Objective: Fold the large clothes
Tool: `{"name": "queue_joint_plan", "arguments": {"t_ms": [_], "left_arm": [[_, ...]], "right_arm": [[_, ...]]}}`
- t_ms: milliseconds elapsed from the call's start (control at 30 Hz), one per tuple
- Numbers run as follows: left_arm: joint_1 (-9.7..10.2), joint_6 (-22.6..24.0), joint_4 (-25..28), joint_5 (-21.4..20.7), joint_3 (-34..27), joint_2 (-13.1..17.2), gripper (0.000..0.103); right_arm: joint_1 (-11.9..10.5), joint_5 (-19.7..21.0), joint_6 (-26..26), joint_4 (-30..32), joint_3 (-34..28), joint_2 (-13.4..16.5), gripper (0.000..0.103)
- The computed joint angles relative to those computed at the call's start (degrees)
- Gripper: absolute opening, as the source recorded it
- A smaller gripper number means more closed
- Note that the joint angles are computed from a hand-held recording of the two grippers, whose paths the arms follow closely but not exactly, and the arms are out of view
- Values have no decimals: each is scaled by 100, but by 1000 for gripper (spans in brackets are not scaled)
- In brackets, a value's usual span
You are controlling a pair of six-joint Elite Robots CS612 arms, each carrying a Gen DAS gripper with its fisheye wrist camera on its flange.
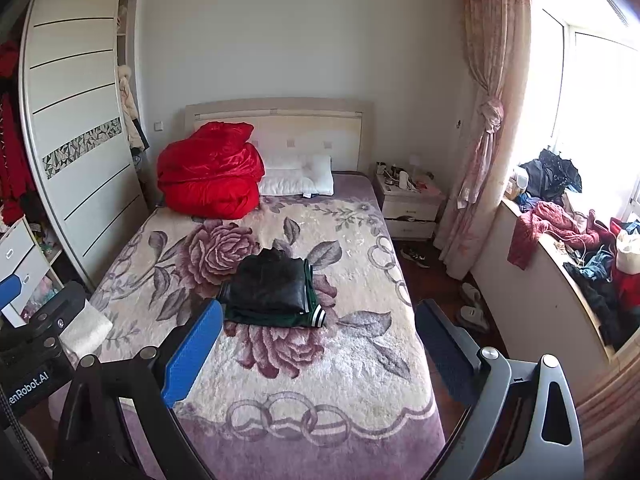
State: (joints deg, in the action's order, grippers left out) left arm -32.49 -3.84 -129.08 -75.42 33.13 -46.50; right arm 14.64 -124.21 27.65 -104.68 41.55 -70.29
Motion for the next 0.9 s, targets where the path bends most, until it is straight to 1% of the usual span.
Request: {"name": "queue_joint_plan", "arguments": {"t_ms": [167,333,633,800,900], "left_arm": [[1,12,-29,-2,49,-21,101],[9,39,-140,15,232,-105,101],[16,115,-228,41,412,-186,101],[11,188,-377,120,400,-161,101],[23,188,-397,64,381,-156,101]], "right_arm": [[5,-11,6,-21,64,-34,98],[-36,380,-39,-186,263,-144,98],[-6,162,-96,-259,314,-144,99],[3,99,-86,-285,277,-109,99],[28,46,-81,-317,278,-99,99]]}}
